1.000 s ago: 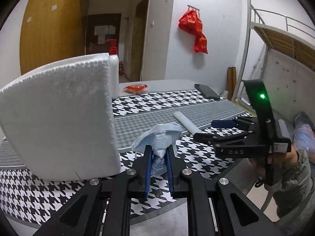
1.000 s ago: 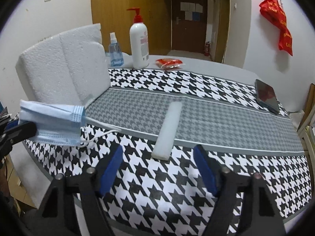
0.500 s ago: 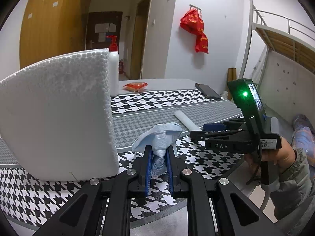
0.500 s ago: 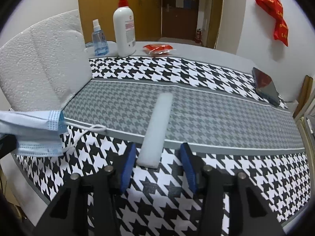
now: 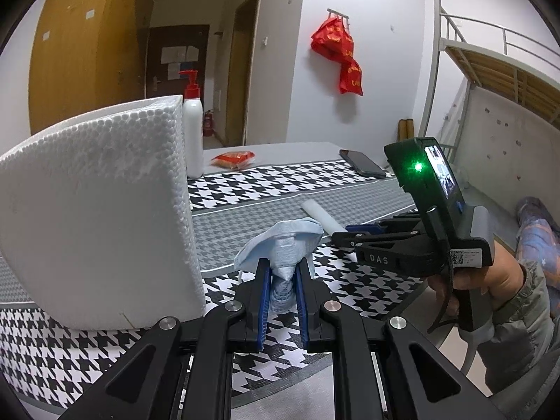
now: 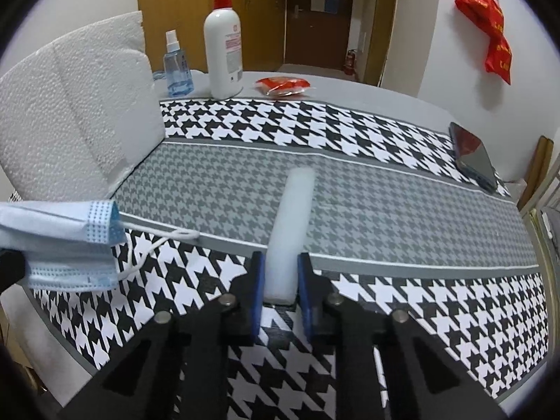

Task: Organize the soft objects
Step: 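Lower the right tool onto the white foam strip and close on it, then carry the foam strip with the right tool while the left tool carries the mask toward the box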

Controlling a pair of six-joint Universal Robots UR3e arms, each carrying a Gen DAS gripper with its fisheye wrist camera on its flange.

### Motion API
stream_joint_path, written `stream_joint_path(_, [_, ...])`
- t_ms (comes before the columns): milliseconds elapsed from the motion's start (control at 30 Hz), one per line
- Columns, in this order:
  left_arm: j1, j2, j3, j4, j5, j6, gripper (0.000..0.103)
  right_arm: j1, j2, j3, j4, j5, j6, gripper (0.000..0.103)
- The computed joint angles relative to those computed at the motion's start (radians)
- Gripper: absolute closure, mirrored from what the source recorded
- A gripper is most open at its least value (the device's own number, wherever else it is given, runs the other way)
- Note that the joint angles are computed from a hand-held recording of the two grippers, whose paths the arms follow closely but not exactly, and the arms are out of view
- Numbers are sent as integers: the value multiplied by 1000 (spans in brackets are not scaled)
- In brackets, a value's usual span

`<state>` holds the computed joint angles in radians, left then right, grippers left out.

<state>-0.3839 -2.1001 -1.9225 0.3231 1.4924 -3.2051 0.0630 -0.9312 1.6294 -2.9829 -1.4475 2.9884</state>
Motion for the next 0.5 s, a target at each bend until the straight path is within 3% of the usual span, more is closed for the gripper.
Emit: stream_joint_path(500, [13, 49, -78, 56, -14, 20, 88, 6, -108, 127, -87, 28, 25, 82])
